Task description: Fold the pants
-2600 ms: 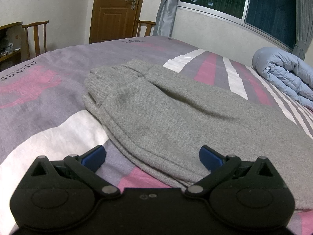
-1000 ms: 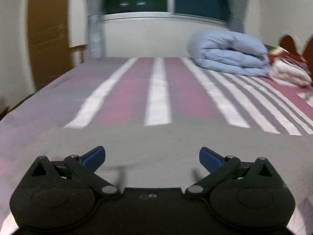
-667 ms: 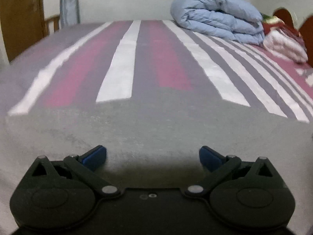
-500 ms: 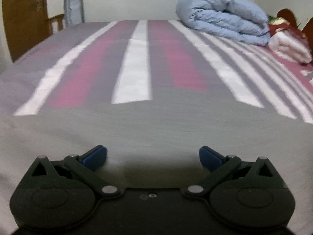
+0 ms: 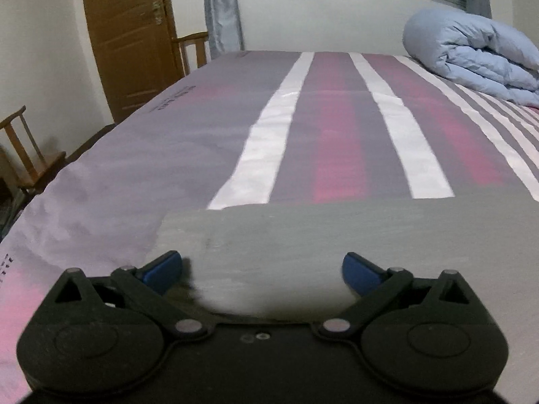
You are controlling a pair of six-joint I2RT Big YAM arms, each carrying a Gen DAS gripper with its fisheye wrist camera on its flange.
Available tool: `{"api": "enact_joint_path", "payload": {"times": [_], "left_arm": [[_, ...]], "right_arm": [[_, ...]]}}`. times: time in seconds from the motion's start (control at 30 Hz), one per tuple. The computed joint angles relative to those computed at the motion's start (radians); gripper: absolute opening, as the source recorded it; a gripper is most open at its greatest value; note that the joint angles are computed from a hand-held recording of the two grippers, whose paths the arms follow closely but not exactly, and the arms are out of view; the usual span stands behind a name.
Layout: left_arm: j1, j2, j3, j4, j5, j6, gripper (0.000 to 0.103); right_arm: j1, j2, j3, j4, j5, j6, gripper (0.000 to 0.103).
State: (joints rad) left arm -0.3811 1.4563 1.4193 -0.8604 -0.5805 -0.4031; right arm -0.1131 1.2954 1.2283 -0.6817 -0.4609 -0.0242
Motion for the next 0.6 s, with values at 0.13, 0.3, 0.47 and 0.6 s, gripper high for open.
{"api": "enact_joint_path", "payload": {"times": [0.13, 0.3, 0.47, 0.6], "left_arm": [[0.026, -0.004, -0.024, 0.024, 0.002, 0.039, 0.098], [0.086, -0.019, -0.063, 0.080, 0.078, 0.026, 0.098], [0.095, -0.030, -0.121, 0.159, 0.097, 0.012, 0.098], [0.097, -0.034, -0.134, 0.181, 0.097, 0.021, 0.098]], "right_arm": [[0.156, 0.053, 0.059, 0.011, 0.016, 0.031, 0.028], [0.325, 0.156, 0.150, 0.024, 0.029, 0.076, 0.028], [0.429, 0.273, 0.266, 0.022, 0.028, 0.086, 0.028], [0.455, 0.364, 0.365, -0.033, 0.093, 0.076, 0.029]]}}
